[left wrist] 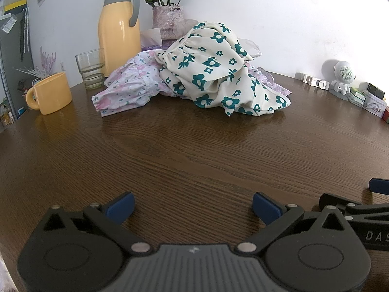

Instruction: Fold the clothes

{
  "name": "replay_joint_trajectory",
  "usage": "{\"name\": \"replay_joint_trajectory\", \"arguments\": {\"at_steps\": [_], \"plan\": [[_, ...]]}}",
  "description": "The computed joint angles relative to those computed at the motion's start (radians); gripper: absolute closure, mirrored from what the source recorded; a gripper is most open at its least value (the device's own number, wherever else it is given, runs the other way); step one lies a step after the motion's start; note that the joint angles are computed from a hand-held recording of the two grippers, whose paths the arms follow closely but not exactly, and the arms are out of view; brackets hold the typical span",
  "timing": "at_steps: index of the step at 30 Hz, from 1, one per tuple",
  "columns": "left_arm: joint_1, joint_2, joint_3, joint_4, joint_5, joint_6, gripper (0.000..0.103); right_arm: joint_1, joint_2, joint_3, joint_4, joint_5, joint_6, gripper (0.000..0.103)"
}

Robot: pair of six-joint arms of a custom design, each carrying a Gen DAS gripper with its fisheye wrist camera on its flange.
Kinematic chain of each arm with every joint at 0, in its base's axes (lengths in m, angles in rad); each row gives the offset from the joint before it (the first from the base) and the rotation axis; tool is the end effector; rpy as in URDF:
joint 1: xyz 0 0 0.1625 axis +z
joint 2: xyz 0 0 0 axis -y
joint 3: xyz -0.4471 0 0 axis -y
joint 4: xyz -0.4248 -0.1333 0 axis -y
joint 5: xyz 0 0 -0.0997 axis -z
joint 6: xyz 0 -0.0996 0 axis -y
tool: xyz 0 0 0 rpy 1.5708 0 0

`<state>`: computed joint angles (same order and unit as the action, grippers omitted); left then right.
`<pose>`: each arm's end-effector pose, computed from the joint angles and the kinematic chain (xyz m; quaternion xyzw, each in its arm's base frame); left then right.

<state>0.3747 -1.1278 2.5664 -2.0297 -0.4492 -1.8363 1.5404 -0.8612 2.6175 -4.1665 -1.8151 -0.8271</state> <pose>-0.1671 -0.3054 0.0385 0.0024 0.7880 -0.4469 0.4234 0.0985 -0.3546 0.0938 0.3058 -0.8547 0.3216 0.2693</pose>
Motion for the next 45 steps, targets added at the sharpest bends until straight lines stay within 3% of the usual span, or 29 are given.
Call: {"name": "replay_joint_trajectory", "arguments": {"at_steps": [14,27,45], "plan": [[-0.008,-0.007,0.019,-0.042,0.007,0.01,0.0,-0.014,-0.017,0.002,0.015,0.026,0.011,0.0],[-0.027,-0.013,0.002,0.063,0.017,-0.055,0.0,-0.021,-0.013,0.014,-0.016,0.056,0.006,0.0],[-0.026,-0.02,-0.003,0.092,0.016,-0.076,0.0,-0.023,-0.023,0.017,-0.002,0.062,0.011,0.0]]}}
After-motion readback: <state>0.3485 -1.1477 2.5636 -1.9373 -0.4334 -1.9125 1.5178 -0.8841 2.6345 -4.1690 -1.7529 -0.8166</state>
